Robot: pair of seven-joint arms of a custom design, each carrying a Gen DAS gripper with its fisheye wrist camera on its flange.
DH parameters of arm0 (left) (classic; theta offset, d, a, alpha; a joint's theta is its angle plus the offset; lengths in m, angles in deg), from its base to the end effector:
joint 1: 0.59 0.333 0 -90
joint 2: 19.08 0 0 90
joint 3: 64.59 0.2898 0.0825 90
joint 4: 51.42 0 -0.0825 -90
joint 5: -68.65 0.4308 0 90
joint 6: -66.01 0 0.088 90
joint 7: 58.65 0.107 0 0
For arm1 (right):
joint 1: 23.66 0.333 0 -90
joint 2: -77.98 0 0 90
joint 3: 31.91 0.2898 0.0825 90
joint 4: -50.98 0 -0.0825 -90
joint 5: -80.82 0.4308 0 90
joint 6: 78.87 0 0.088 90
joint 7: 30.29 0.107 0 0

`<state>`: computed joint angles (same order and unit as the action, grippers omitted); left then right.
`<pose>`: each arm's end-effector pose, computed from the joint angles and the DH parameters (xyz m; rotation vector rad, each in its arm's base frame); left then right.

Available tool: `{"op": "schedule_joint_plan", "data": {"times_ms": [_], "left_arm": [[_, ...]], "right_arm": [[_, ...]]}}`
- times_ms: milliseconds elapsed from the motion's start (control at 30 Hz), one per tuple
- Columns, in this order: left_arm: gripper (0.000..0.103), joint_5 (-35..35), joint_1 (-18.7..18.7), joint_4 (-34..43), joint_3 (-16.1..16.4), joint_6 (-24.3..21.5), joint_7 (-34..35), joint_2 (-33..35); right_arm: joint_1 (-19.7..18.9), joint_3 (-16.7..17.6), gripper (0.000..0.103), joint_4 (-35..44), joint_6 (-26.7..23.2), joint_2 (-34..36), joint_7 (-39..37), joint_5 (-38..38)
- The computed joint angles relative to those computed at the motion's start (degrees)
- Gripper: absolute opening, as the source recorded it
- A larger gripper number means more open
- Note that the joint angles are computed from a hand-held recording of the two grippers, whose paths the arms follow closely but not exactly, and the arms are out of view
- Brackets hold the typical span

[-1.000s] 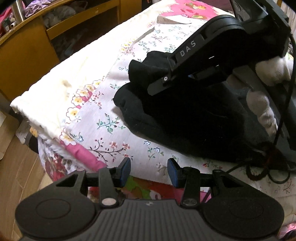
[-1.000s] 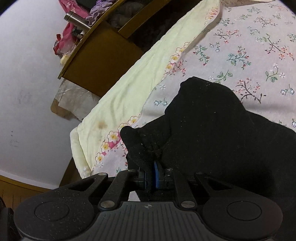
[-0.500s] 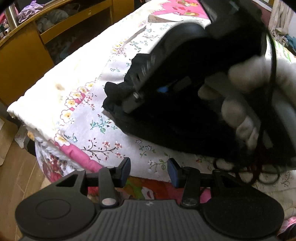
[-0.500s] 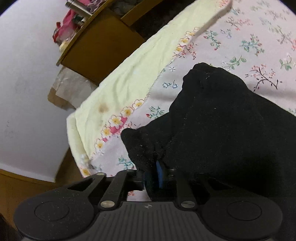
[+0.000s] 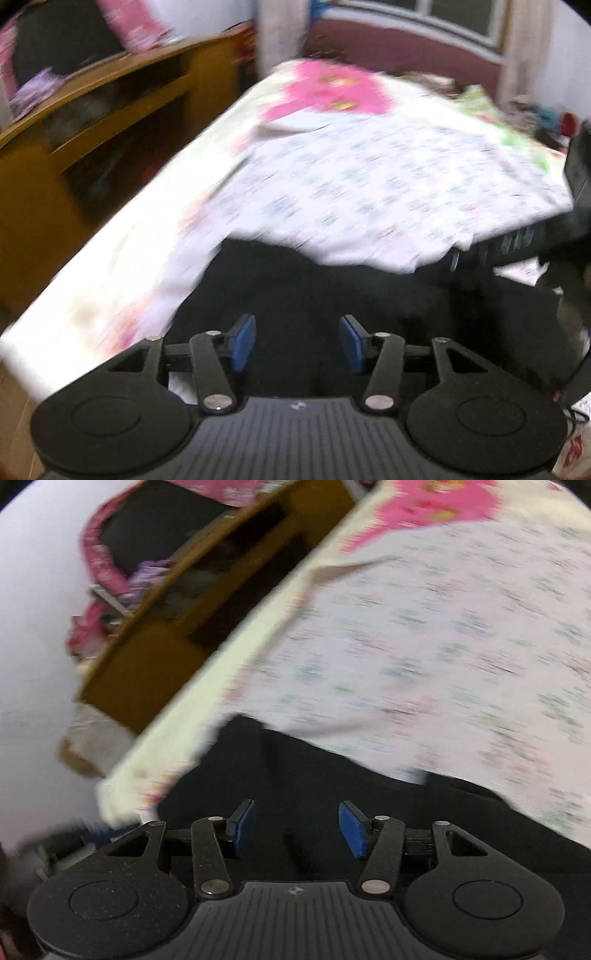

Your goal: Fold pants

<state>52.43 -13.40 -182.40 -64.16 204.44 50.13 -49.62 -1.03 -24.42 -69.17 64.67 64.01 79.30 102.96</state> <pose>0.4859 -0.1076 0.5976 -1.4889 2.2355 -0.8806 0.5023 0.2940 0.5600 -1.6841 1.7603 0.0646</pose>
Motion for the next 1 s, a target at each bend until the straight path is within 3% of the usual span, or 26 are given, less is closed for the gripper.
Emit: {"op": "schedule_joint_plan", "data": {"times_ms": [33, 133, 167, 233, 333, 400, 467, 633, 700, 767, 867, 1000], "left_arm": [[0.059, -1.62, -1.79, 1.01, 0.60, 1.69, 2.79, 2.53], [0.059, -2.26, -2.21, 3.19, -0.25, 1.57, 5.85, 8.01], [0.059, 0.87, -0.30, 4.26, -2.03, -0.25, 2.94, 10.10], [0.061, 4.01, 1.96, 5.42, -3.25, -2.90, 0.79, 12.52], [0.064, 5.47, 3.75, 5.88, -3.54, -4.28, 0.71, 13.27], [0.064, 7.32, 4.53, 6.52, -4.51, -4.39, -0.21, 13.00], [0.063, 9.10, 4.16, 6.84, -5.91, -3.04, -1.01, 12.02], [0.063, 7.19, -0.28, 5.89, -5.78, -0.25, 5.08, 10.03], [0.064, 4.18, -3.23, 6.21, -5.73, -1.22, 9.96, 10.07], [0.064, 4.48, -4.38, 5.70, -6.67, -1.66, 12.31, 9.79], [0.064, 8.42, -3.44, 4.73, -7.95, -4.18, 10.87, 8.32], [0.074, 16.83, 0.01, 6.63, -8.95, -16.19, 6.79, 9.78]], "right_arm": [[-0.89, 0.23, 0.035, -1.04, -0.13, -0.42, 1.64, -1.98], [-3.23, -0.26, 0.000, -3.27, -1.57, 0.47, 7.30, -4.40], [-4.14, -0.41, 0.000, -4.12, -1.92, 0.94, 10.09, -5.30], [-3.66, -2.37, 0.000, -6.23, -0.02, 0.77, 10.09, -0.17], [-4.46, -0.88, 0.000, -7.14, 1.84, -1.34, 9.74, -4.56], [-4.44, -0.95, 0.000, -9.81, 4.04, -4.54, 11.56, -3.39], [-4.41, -1.06, 0.011, -10.35, 5.78, -5.47, 10.68, -3.40], [-4.53, -0.69, 0.012, -14.07, 5.06, -10.34, 11.82, -3.61], [-5.73, 0.35, 0.013, -16.84, 2.46, -14.93, 13.59, -6.10], [-4.50, -0.92, 0.013, -19.73, 0.17, -18.31, 13.39, -3.74], [-3.23, -1.62, 0.013, -22.57, -4.92, -22.63, 11.95, -2.38], [-0.98, -2.15, 0.016, -23.49, -10.33, -24.96, 5.88, -1.48]]}}
